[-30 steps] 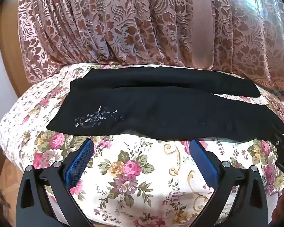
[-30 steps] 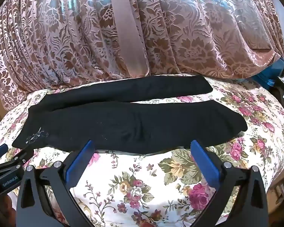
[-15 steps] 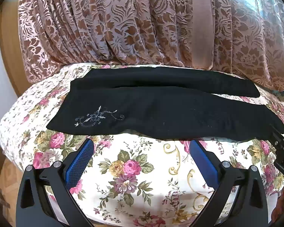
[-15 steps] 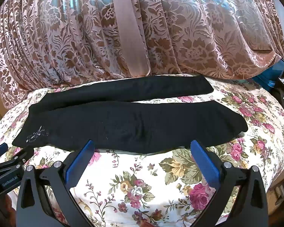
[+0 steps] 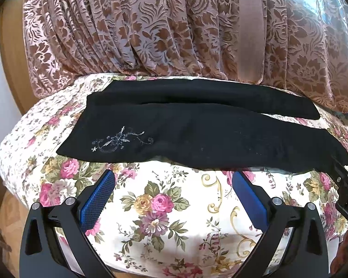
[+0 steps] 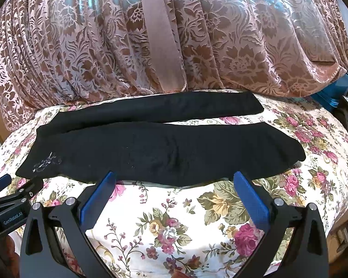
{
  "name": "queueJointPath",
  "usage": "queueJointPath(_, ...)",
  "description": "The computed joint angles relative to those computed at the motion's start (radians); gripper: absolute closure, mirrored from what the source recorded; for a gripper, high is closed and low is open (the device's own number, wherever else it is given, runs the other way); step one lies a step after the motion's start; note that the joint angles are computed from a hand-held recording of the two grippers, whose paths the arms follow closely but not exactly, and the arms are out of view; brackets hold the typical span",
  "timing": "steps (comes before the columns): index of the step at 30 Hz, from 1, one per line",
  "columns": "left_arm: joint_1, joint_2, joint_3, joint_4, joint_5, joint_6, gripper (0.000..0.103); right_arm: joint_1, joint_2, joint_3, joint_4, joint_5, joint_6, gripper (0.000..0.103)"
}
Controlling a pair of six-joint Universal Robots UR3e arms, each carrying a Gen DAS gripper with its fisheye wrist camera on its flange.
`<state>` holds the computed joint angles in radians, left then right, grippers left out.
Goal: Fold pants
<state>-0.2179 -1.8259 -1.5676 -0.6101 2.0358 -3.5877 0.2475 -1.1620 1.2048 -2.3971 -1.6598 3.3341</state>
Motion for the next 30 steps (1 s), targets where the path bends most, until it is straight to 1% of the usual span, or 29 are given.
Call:
queueJointPath(10, 0.008, 0.007, -0.027, 0.013, -0.009, -0.007, 0.003, 0.002, 0.004, -0.010, 0.020, 0.002, 0.003, 0.002)
queueJointPath(30, 0.018, 0.014, -0.051, 0.018, -0.023, -0.007, 0.003, -0.002, 0.007, -0.006, 0.011, 0.009, 0.000, 0.002)
